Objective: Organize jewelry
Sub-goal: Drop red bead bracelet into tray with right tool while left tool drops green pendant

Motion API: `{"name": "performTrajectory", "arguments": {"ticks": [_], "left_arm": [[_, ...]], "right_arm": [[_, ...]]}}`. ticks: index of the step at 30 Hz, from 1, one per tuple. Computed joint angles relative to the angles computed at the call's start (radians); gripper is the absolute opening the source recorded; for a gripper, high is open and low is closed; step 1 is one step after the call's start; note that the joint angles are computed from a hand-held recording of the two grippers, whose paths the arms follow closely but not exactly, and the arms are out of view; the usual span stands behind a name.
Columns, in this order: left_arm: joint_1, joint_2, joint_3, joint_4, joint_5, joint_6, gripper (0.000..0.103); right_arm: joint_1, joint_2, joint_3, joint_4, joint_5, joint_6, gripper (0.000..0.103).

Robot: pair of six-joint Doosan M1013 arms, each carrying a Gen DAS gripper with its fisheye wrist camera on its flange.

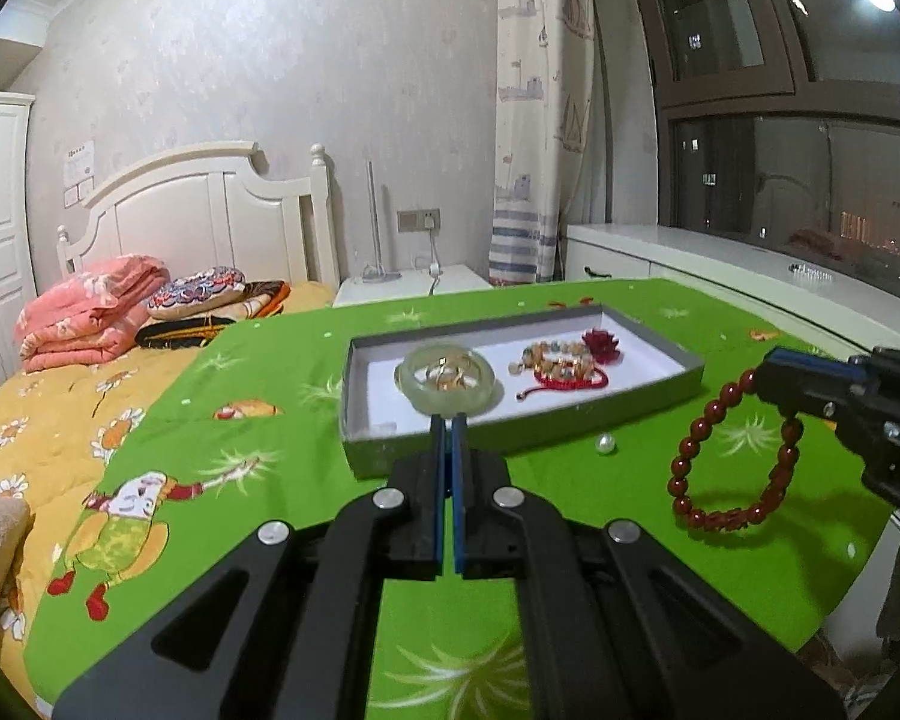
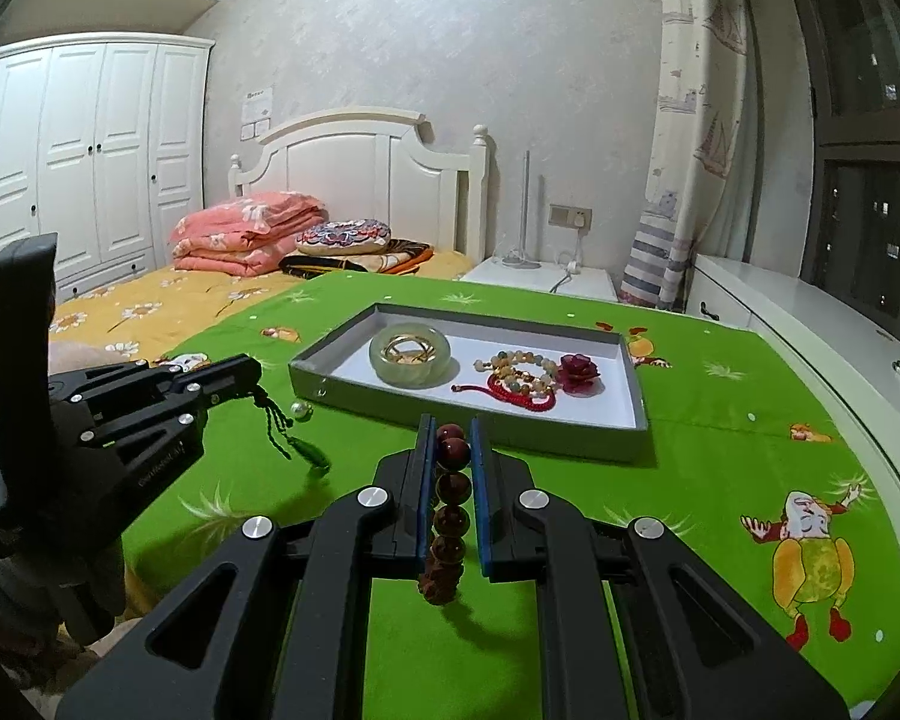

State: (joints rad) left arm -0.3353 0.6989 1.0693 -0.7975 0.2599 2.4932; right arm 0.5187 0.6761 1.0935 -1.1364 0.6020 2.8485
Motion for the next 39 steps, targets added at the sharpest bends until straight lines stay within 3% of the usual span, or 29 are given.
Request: {"name": "performTrajectory", "arguments": {"ticks": [15,32,39], "left_arm": [[-0.011,0.03,-0.076,-0.019,0.015,0.03,0.002],[-0.034,0.135,-0.302,0.222,0.106,-0.22,0.002],[-0.04,0.213,-0.481,0.341,0.184,-0.34,0.002]], "right_arm": [[-0.017,0.027,-0.05,-0.004,0.012,-0.027,0.011],[-0.059,0.08,-0.158,0.051,0.054,-0.111,0.011],[-0.082,0.114,-0.241,0.116,0.075,-0.193,0.011]]}}
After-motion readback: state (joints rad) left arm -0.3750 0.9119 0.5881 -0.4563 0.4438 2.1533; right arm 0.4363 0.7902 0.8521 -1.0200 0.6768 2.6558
